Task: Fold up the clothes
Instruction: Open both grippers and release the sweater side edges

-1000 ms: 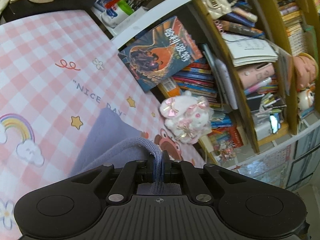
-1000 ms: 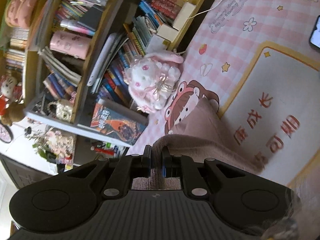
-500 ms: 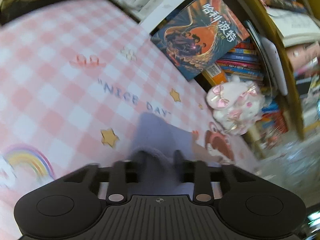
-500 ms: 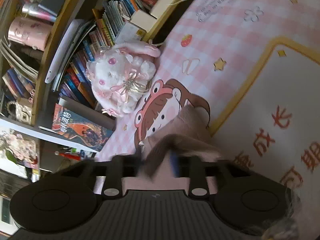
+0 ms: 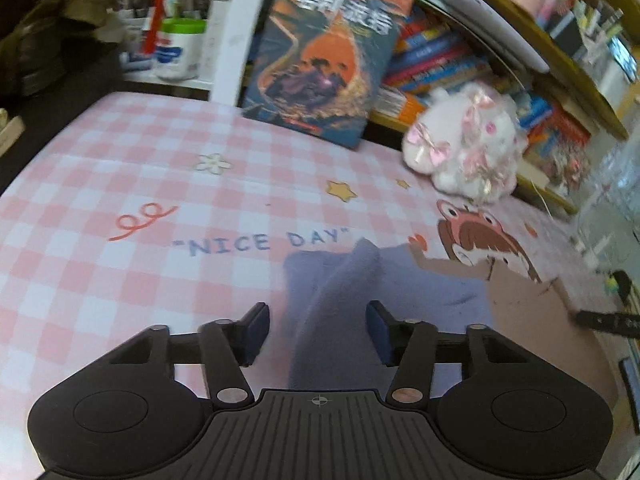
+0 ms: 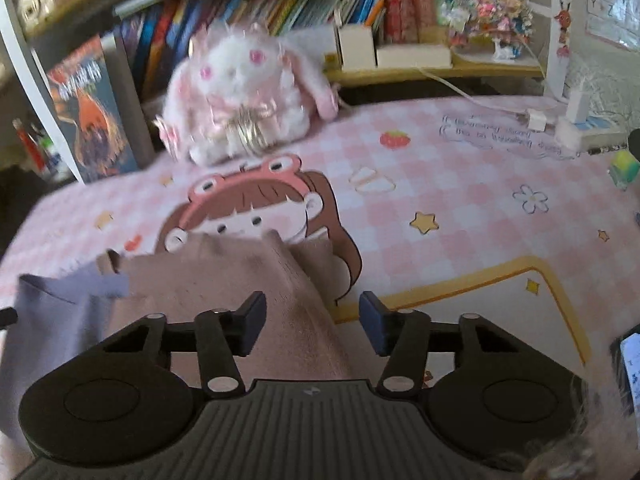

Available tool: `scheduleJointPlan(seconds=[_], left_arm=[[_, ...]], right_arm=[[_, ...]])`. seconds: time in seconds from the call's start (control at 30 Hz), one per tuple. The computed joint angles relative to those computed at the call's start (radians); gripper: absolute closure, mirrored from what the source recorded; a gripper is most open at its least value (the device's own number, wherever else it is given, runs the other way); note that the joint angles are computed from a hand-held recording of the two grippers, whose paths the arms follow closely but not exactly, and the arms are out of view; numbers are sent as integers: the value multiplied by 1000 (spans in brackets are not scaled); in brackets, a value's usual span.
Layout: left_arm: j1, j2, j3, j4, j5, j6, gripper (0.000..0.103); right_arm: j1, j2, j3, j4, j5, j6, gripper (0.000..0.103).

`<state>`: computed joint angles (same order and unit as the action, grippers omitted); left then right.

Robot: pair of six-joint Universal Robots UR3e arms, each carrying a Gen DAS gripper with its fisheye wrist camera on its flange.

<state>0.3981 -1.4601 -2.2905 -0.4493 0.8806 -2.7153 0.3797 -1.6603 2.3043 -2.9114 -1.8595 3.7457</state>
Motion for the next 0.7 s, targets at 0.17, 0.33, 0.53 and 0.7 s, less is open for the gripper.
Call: scheduleJointPlan(seconds=[0.17, 0.33, 0.53, 0.7], left_arm=[[99, 80, -45, -70, -130, 27, 99], [27, -84, 44, -45, -28, -22, 97], [56, -83, 50, -80, -45, -28, 88], [81, -20, 19, -55, -79, -26, 75]], right_arm=[[-20, -55, 56, -72, 38, 28, 97], [-52, -45, 92, -82, 39, 75, 97], [-63, 27, 110, -144, 44, 63, 95], [-7, -22, 81, -70, -28, 82, 84]])
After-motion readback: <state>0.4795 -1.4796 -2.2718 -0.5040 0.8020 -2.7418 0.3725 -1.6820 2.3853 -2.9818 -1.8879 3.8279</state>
